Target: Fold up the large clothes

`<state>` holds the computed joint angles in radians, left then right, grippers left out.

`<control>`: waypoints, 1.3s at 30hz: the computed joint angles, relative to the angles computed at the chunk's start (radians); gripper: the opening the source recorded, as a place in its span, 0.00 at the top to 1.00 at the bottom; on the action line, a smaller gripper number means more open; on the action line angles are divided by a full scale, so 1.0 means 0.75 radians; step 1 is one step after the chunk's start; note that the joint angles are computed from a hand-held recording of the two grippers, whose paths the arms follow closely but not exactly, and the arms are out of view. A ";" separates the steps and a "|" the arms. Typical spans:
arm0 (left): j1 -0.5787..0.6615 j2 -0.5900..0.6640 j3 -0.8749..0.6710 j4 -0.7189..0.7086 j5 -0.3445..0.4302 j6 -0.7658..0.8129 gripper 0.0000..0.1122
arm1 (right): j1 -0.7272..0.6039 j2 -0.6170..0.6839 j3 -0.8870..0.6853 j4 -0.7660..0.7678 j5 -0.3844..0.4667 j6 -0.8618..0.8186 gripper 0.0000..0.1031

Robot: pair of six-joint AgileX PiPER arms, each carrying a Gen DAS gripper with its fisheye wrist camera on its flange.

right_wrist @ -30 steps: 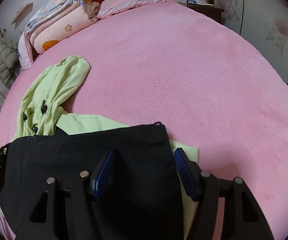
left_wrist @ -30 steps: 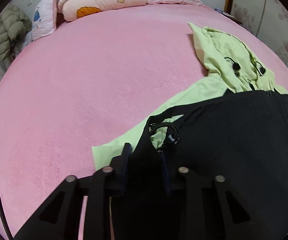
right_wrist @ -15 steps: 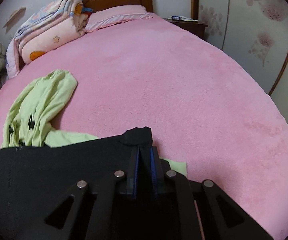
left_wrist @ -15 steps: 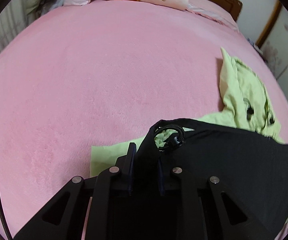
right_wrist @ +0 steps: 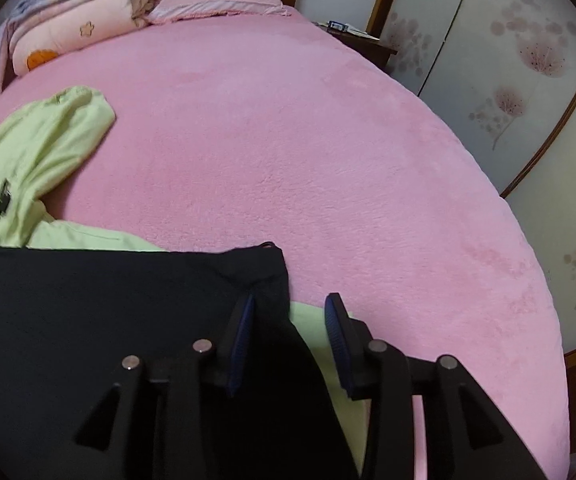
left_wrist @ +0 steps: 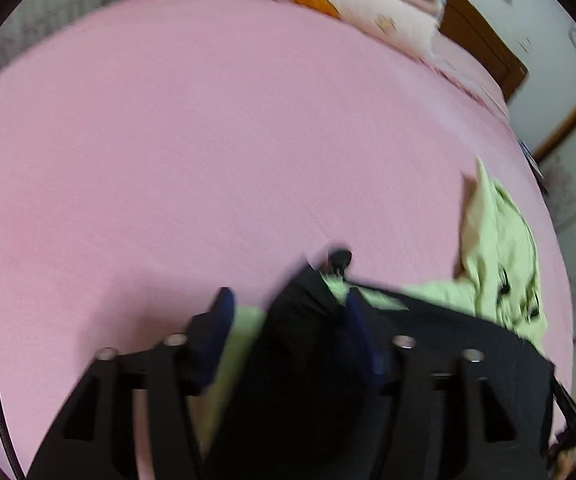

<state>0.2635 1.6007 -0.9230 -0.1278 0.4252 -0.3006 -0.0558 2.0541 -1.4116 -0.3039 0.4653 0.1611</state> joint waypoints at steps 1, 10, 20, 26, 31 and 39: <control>-0.003 -0.008 -0.018 0.095 0.013 -0.100 0.44 | -0.011 -0.016 0.004 0.038 0.000 -0.030 0.64; -0.074 -0.129 -0.123 0.359 0.206 -0.261 0.44 | -0.045 -0.207 0.042 0.329 0.018 -0.269 0.64; -0.376 -0.218 -0.341 0.566 0.494 -0.377 0.36 | 0.011 -0.387 -0.058 0.593 0.270 -0.446 0.63; -0.550 -0.260 -0.475 0.615 0.673 -0.367 0.30 | 0.040 -0.472 -0.157 0.661 0.420 -0.477 0.60; -0.634 -0.254 -0.626 0.604 0.790 -0.303 0.29 | 0.076 -0.506 -0.283 0.675 0.529 -0.464 0.55; -0.690 -0.102 -0.981 0.616 0.930 -0.174 0.20 | 0.170 -0.426 -0.611 0.649 0.694 -0.432 0.54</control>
